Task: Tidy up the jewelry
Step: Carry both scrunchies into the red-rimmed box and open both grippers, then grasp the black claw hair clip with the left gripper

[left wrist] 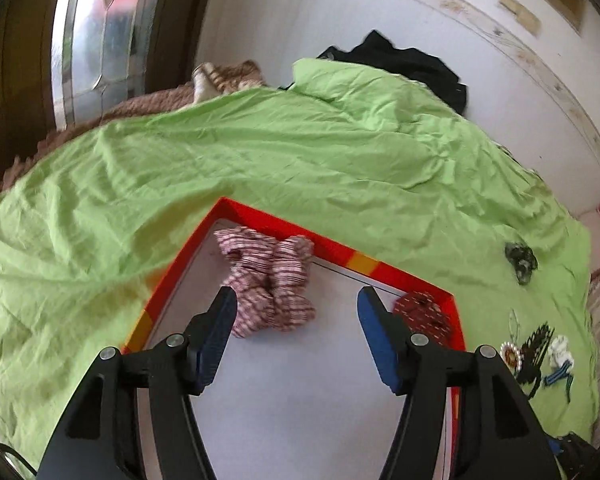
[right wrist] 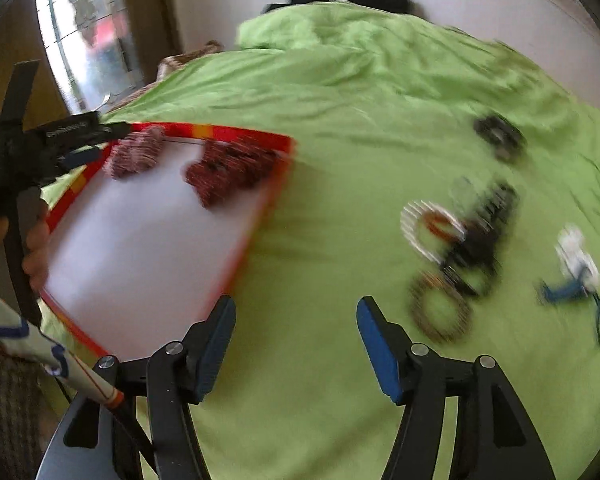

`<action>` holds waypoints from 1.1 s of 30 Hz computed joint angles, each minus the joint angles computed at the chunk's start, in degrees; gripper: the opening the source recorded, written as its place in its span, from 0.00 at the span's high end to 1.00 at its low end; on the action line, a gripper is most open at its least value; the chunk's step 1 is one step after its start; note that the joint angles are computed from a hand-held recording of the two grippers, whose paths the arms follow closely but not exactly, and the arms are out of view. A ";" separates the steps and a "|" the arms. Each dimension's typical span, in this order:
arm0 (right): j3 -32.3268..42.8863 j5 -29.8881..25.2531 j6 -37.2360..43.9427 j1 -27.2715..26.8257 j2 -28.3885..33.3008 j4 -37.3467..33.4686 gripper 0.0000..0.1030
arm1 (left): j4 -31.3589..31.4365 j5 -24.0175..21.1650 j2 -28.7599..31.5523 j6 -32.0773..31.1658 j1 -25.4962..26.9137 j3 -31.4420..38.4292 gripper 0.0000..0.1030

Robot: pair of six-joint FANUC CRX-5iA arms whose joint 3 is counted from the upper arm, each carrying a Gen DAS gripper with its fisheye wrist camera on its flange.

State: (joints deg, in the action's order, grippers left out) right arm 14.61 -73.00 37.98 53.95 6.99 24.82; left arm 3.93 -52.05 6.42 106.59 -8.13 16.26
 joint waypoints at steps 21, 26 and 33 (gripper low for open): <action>-28.89 -4.96 -25.70 0.25 -28.59 4.07 0.34 | 1.75 -7.72 2.74 -7.28 -19.73 5.07 0.40; -31.54 -3.37 -27.06 -0.56 -31.65 4.56 0.34 | -0.65 -12.72 8.11 -6.59 -23.10 12.57 0.40; -32.38 -0.66 -23.54 -5.94 -33.40 4.58 0.34 | -2.85 -21.93 20.26 -7.13 -26.06 31.60 0.40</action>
